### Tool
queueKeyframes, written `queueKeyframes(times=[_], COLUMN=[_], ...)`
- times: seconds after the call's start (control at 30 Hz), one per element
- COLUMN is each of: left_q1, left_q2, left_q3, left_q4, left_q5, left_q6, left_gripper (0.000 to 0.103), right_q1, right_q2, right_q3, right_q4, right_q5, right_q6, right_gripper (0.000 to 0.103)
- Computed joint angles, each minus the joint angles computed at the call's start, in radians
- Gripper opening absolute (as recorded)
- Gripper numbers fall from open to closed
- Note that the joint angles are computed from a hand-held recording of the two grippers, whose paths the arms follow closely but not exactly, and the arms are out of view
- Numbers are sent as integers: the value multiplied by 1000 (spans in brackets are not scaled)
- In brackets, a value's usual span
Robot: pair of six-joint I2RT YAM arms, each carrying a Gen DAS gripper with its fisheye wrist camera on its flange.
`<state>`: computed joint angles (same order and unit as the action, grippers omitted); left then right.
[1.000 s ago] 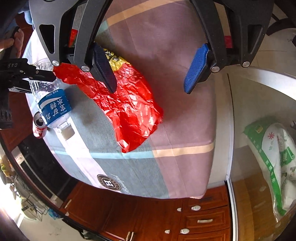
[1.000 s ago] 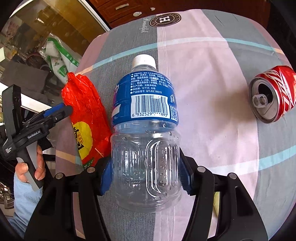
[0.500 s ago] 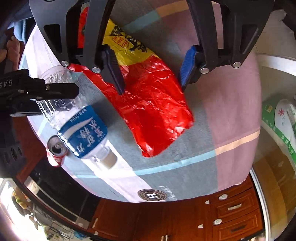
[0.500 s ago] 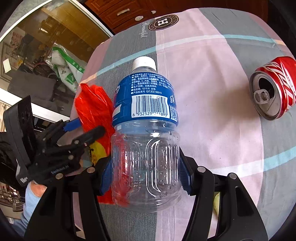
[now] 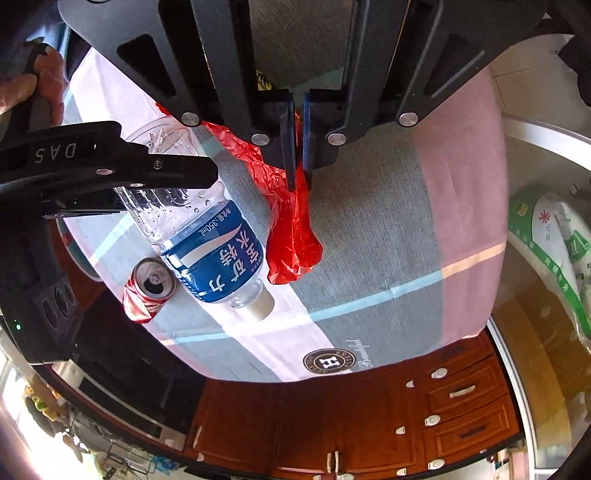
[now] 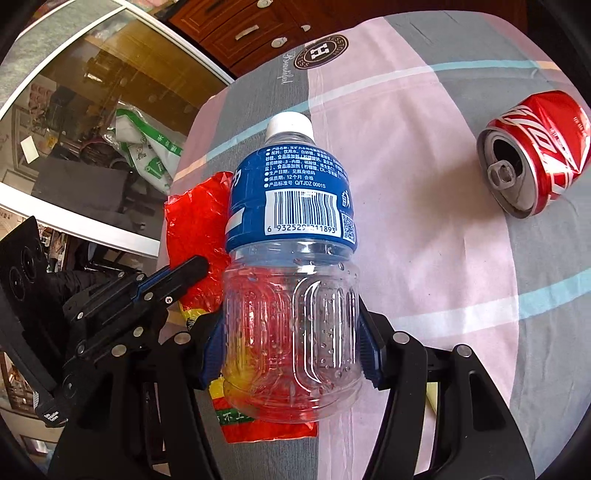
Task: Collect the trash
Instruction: 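Grasp the red plastic bag with the left tool while the right tool grasps the water bottle, then carry the bag and bottle over the teal bin and open both tools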
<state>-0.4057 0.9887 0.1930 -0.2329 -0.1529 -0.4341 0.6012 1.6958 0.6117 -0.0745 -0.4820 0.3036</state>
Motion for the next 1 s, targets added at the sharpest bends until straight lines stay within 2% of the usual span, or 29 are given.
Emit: queueKeyframes(times=[0.1,0.23,0.4,0.5,0.6,0.7,0.83,1.0], left_q1=[-83,-233,-443,-542,-612,-649,-669,-688], left_q2=[-93,-141,-80,-1,103,234,414,661], left_q3=[48,130,268,369,470,577,725,959], left_q4=[-144,-291,-410,-448,-459,-441,-400,-373], left_q5=[-70,-177,-313,-369,-407,-417,-405,-375], left_q6=[-70,-184,-326,-378,-397,-388,-349,-280], left_gripper=[3,3,3,3,3,3,3,3], right_q1=[-24,-72,-171,-276,-408,-582,-835,-1114], right_q2=[-77,-191,-336,-421,-486,-487,-392,-207], right_q3=[-23,-56,-99,-108,-107,-80,-14,111], right_q4=[-33,-98,-204,-304,-423,-552,-725,-903], right_q5=[-35,-76,-147,-201,-267,-339,-404,-422], right_q6=[-14,-51,-124,-217,-336,-500,-765,-1062], right_gripper=[56,56,56,56,56,56,56,56])
